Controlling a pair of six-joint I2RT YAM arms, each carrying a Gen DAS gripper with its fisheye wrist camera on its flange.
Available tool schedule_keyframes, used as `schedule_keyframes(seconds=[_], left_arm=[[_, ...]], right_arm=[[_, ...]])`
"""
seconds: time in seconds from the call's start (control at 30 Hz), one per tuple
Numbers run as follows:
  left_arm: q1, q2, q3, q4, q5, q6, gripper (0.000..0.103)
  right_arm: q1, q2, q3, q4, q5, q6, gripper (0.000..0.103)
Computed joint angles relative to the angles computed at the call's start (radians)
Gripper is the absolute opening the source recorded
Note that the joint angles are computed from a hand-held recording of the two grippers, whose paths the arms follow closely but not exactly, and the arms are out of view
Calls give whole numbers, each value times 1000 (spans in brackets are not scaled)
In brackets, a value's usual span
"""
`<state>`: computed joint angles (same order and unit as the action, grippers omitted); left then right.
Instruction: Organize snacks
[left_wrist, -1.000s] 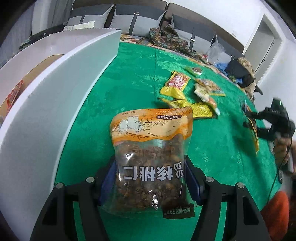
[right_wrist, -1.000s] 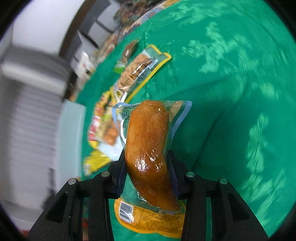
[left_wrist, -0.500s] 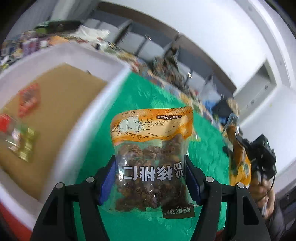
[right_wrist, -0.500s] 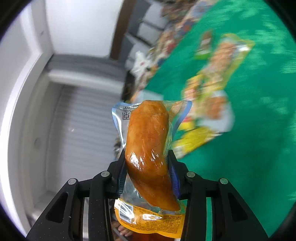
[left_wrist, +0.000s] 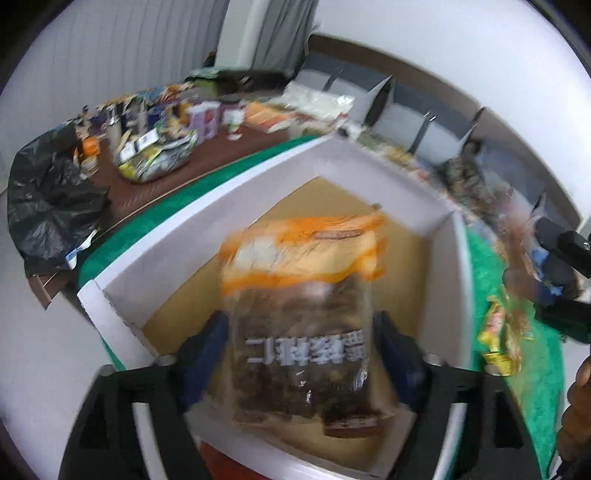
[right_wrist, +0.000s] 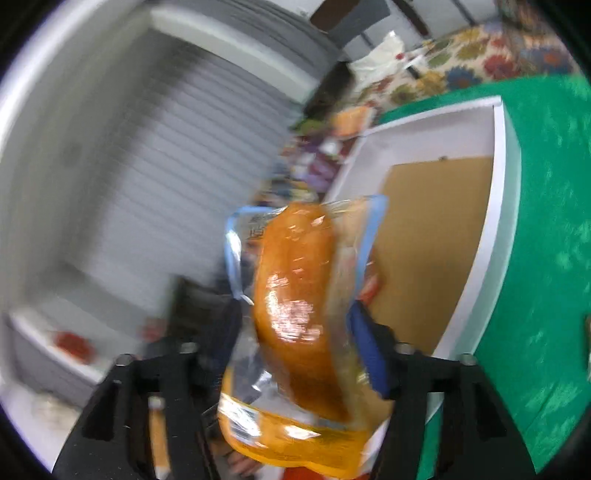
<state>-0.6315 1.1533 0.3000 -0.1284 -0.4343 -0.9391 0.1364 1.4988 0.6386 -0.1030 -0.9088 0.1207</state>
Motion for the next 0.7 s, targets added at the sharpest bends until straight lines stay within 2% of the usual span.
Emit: schedule_keyframes(seconds=[0.07,0.13,0.23,0.3,0.4,0.5,0.63,0.7], left_arm=[[0,71,-11,40,2,-29,89],[-9,87,-22,36,0,-60,91],[-74,54,-48,15,-55,-114,91],[-140,86,-20,8,-93,-154,91],[-244,165,47,13,-153,-187,91],[-301,228,118,18,-179,-206,91],[-377,303,194,99,-188,-222,92],[-421,366,251,148,-182,-204,97]], right_arm=[[88,24,21,8,155,-2,72],[155,1,24,-18,317,-27,72],[84,-124,-87,9,338,-126,71],[6,-136,-124,33,339,-198,71],[-174,-129,-175,59,307,-334,71],[-437,-86,-218,67,282,-550,71],[-813,121,-179,115,258,-875,71],[-999,257,-119,154,273,-1014,71]])
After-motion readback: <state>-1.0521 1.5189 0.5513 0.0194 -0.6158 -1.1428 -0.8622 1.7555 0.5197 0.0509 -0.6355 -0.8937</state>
